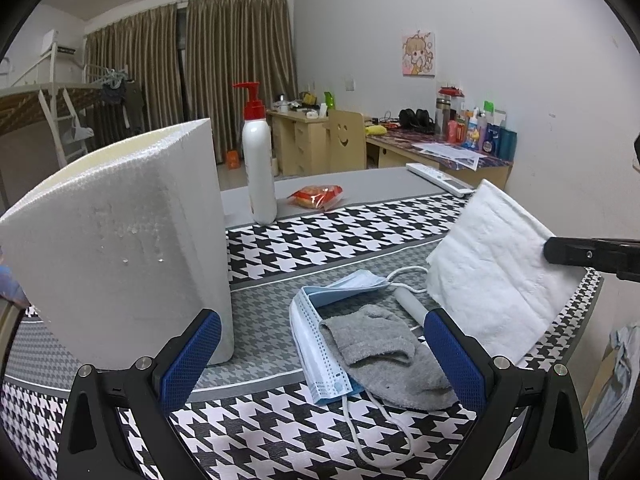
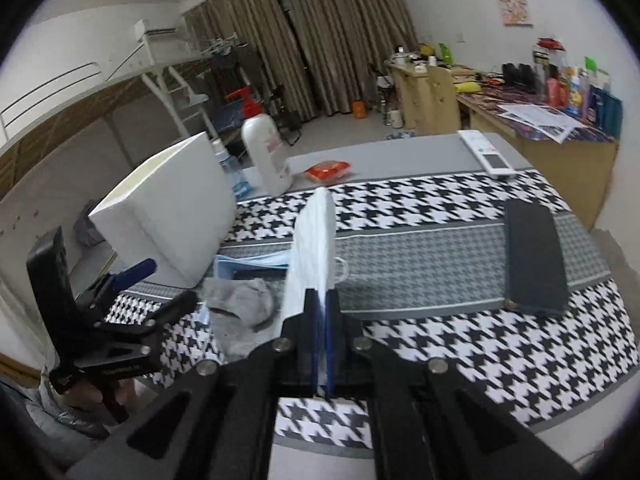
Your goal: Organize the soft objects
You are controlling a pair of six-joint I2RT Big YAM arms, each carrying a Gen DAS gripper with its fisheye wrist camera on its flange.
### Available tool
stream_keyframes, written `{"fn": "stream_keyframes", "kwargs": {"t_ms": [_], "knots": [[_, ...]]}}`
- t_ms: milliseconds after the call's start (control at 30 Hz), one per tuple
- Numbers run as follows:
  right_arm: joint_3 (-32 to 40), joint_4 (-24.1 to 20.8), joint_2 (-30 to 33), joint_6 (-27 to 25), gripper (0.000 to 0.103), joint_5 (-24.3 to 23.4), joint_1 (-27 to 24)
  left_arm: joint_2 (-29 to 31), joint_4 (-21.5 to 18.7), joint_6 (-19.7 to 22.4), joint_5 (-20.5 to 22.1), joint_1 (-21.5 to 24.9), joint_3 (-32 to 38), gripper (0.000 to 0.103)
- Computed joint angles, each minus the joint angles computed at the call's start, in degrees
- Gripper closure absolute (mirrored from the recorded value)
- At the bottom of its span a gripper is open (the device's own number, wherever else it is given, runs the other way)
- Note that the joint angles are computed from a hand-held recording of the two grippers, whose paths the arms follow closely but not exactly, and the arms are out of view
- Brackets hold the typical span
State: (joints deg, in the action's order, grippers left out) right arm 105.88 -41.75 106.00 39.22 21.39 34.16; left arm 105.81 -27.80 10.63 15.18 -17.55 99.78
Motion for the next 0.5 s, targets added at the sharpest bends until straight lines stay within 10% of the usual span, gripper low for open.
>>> {"fn": "stream_keyframes", "kwargs": {"t_ms": [300, 367, 433, 500], "knots": [[0.12, -14.66, 2.43, 8.66, 0.097, 8.61, -1.64, -0.85, 0.62, 0.46, 0.08, -0.29, -0.89, 0.001], [1.38, -17.70, 3.25, 8.60, 0.084, 11.64, -1.31, -0.83, 0.66, 0.60, -0.21, -0.42, -0.84, 0.001], [0.71, -17.03, 2.71, 7.64, 0.046, 13.54, -0.84, -0.78, 0.54, 0.61, -0.18, -0.47, -0.73, 0.001], [0.85, -17.33, 2.57, 7.12, 0.042, 16.86, -0.10, -0.70, 0.56, 0.69, -0.40, -0.51, -0.59, 0.001]]}}
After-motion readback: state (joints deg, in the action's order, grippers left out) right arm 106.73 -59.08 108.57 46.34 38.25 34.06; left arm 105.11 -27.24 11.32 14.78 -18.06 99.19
